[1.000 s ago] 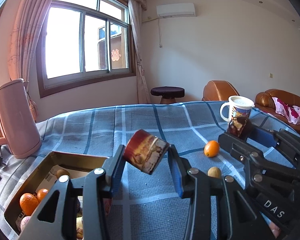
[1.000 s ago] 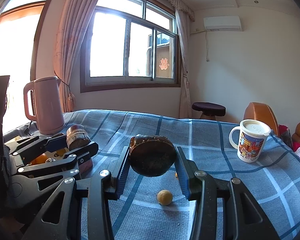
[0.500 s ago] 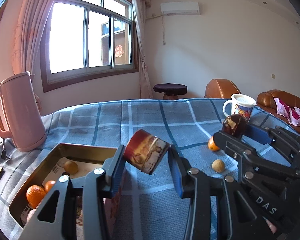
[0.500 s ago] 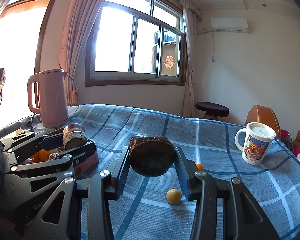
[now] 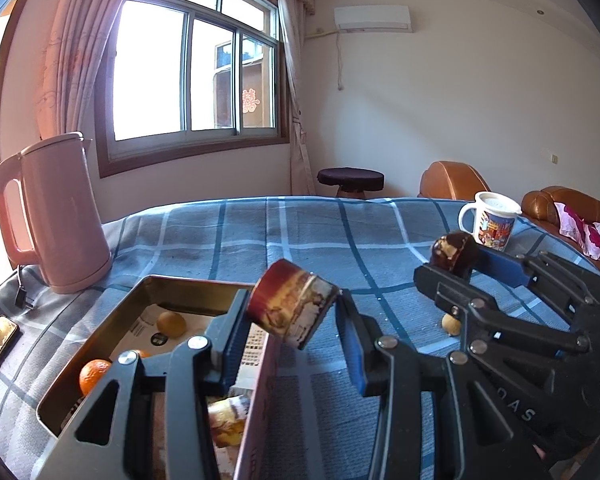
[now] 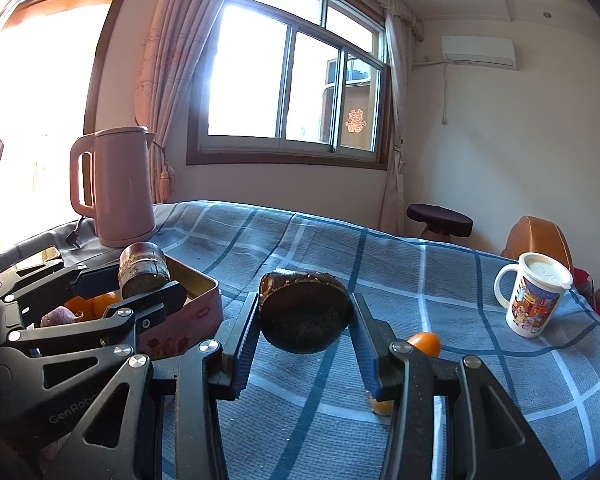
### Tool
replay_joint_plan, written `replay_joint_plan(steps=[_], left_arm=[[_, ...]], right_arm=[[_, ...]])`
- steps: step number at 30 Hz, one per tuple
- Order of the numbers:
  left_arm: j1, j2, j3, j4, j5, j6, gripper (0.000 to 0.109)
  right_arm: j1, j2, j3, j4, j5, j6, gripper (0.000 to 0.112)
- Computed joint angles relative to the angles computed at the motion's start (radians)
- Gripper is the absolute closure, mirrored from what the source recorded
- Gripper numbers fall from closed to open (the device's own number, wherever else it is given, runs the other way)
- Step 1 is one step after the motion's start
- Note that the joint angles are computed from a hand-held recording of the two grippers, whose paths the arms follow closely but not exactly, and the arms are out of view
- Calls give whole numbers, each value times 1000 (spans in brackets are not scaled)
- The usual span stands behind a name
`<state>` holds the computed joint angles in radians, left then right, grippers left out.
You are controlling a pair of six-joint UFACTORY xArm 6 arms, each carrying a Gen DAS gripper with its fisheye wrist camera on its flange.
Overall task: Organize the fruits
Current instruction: 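Lift the can with left tool while right tool carries the brown jar toward the tin, then lower the can into the tin with left tool while right tool lowers the jar there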
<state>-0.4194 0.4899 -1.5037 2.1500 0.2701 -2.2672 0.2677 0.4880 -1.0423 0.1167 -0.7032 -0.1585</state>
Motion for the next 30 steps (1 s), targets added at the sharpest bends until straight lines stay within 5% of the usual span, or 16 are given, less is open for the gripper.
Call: replay_joint_plan(steps=[30], left_arm=[[89,-79,113,-8,12,-53,65]], right_arm=[[59,54,-108,-65,95,-1,67]])
